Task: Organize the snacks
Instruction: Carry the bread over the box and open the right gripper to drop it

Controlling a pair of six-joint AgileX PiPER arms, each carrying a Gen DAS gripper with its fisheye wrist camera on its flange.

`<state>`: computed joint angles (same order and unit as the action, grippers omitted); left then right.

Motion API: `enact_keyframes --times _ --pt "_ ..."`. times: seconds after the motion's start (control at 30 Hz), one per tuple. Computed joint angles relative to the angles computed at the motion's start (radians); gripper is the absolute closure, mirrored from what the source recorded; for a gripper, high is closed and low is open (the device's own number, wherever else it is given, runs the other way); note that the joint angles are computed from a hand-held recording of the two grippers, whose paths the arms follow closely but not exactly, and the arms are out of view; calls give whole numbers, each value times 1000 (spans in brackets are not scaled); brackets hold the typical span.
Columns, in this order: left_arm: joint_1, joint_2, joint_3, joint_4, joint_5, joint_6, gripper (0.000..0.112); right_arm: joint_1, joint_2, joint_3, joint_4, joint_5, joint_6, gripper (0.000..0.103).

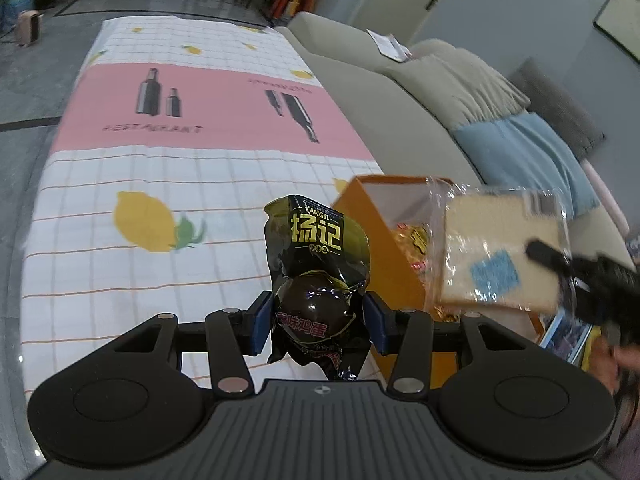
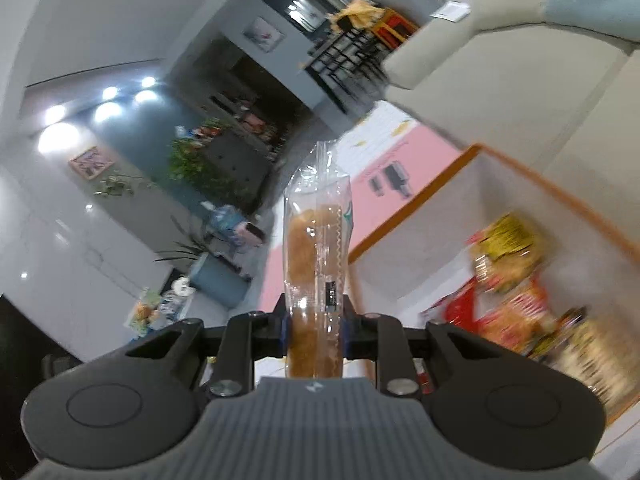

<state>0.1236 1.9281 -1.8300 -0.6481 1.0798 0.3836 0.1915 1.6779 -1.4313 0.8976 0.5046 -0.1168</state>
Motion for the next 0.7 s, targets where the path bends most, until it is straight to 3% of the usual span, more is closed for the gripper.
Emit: enact_keyframes --times 0.07,0.13,0.23,0.4,0.47,0.7 --pt "-27 12 -11 22 -1 -17 58 -50 48 -65 -17 73 17 82" --pt "-51 24 -19 41 -3 -28 58 -119 137 -156 83 198 -36 82" --pt "-72 39 -23 64 -3 -33 58 -173 277 -334 104 333 -25 82" --pt "-87 59 -30 92 4 -38 58 -222 477 -634 104 520 83 82" --pt "-88 65 -36 102 7 -41 58 -234 524 -723 85 564 144 82" --pt "-63 107 -70 49 32 5 58 -294 539 -795 25 651 202 82"
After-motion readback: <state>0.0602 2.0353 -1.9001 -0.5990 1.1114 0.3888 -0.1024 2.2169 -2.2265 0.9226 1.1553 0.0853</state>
